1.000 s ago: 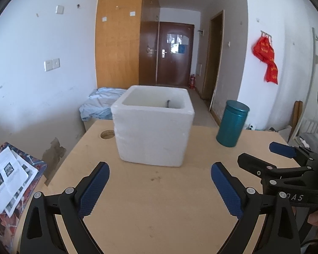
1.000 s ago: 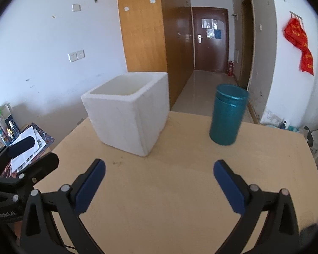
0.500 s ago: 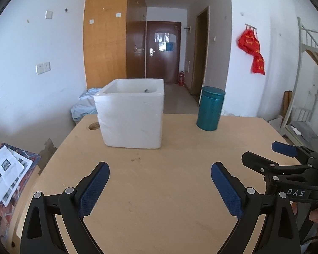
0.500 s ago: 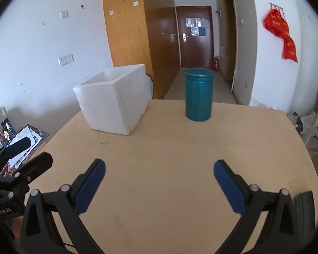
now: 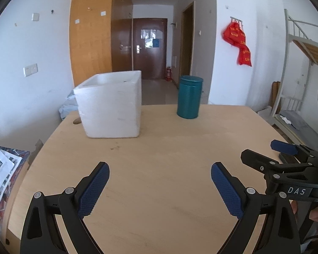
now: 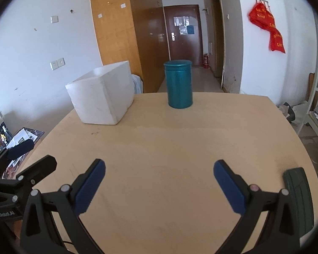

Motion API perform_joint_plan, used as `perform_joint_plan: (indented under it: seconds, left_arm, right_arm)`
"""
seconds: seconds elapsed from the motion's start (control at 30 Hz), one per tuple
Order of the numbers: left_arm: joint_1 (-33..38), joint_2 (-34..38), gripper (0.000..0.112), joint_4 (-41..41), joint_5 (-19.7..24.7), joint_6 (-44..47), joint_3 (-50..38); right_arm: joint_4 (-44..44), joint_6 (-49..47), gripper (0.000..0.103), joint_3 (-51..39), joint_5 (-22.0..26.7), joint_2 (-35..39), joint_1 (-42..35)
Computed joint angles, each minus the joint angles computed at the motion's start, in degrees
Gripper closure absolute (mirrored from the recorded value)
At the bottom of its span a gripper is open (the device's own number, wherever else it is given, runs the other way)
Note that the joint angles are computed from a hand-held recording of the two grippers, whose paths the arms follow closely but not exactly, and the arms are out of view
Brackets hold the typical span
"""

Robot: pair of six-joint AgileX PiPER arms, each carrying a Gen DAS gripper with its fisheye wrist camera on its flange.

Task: Organize soft objects

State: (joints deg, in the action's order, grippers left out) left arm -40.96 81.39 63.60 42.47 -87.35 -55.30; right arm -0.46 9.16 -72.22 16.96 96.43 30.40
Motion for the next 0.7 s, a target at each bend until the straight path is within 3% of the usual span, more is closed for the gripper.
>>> perform_joint_plan:
  seconds: [0.5,0.7]
  left_arm:
    - [-5.86,1.09,0.015,2.51,0.67,-4.77,0.32]
    - [-9.82,-0.30,0.015,4.87,3.47,-8.03,1.87]
  right_arm:
    - [-16.73,18.64,0.000,11.29,-4.58,-8.58,0.35]
    - [-22.54,25.42,0.000,14.13,-5.55,-10.69,0.59]
